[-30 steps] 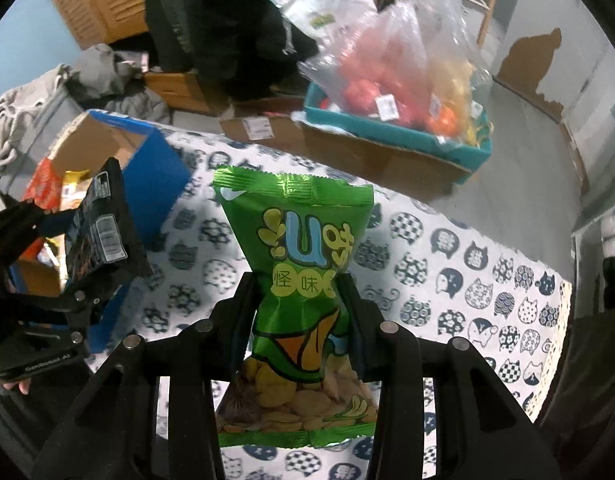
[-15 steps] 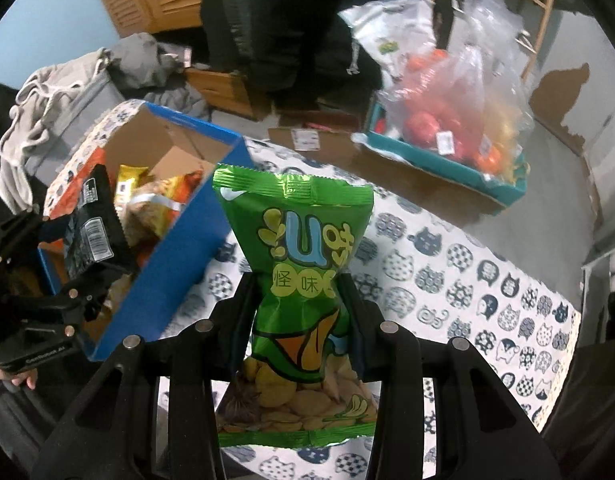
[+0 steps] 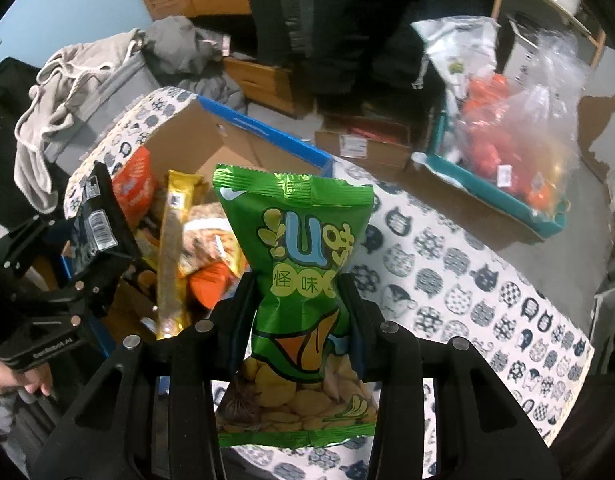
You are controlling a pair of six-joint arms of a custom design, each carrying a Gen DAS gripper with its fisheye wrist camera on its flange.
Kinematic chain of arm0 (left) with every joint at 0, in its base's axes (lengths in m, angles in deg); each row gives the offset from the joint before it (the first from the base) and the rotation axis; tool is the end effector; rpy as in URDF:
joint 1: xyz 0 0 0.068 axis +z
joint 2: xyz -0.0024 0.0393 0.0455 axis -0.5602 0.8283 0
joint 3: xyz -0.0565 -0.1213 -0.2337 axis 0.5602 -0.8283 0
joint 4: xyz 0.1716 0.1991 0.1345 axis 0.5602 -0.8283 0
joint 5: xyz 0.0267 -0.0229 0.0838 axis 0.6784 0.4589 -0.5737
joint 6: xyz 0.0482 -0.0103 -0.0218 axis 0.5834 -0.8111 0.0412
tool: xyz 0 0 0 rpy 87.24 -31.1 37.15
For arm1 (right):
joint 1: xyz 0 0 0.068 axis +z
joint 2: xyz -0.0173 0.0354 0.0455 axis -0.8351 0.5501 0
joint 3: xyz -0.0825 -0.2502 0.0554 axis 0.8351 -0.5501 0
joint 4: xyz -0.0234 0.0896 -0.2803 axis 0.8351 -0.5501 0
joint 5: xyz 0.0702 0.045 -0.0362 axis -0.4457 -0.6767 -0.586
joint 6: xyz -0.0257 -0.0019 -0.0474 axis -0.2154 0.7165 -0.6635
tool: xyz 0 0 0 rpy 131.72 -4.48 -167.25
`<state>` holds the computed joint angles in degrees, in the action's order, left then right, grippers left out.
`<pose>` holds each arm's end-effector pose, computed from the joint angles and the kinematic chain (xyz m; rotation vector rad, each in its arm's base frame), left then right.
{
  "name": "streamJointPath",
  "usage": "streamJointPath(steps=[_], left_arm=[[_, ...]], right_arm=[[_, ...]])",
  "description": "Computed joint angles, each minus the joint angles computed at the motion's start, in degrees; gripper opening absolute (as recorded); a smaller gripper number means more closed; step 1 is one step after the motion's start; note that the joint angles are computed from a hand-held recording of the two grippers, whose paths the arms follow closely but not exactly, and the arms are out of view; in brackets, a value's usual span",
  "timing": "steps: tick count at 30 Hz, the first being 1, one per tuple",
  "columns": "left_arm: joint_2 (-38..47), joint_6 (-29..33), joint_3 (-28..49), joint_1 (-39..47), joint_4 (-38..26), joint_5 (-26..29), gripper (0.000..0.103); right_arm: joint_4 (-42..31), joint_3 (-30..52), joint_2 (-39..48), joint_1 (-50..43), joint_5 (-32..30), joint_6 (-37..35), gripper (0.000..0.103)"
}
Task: Organize snacks
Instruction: 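Lift both held bags and carry them over the cardboard box, then lower both bags into the box and open both grippers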
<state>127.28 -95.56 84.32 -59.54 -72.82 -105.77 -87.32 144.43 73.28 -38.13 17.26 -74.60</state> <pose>0.2156 -0.0902 0.1779 -0.1957 2.5382 0.0655 0.3015 0.1124 0.2395 -0.9172 2.6150 0.4392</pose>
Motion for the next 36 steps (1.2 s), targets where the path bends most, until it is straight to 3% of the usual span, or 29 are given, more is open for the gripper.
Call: streamJointPath(steps=[14,20,25,27,29,31,36], left_arm=[[0.33,-0.08,-1.62,6.52,0.64,3.99,0.065],[-1.06,-0.94,-1.9,7.57,0.19,4.25,0.078],[-2.47,-1.03,-2.21,7.43,-0.13,3.78,0.08],[-2.6,-1.04,-2.21,7.33,-0.26,3.52,0.08],[-2.74,-1.12,-2.23,7.23,-0.54,3.21,0.08],[-2.8,-1.16,-2.05,7.09,-0.9,3.07,0.08],[-3.85,-1.93,-1.37,5.86,-2.36,2.02,0.085]], right_arm=[[0.34,7.43,8.95,9.4,0.87,6.75,0.039],[0.08,11.27,13.01,11.41,0.01,9.23,0.039],[-0.15,13.1,14.67,12.0,-2.0,10.84,0.041],[0.05,13.36,14.64,12.19,-2.3,11.09,0.044],[0.57,12.93,13.91,12.17,-2.71,11.22,0.057],[1.09,12.39,12.83,11.97,-2.85,11.55,0.062],[0.96,11.06,9.96,10.66,-3.09,11.51,0.064]])
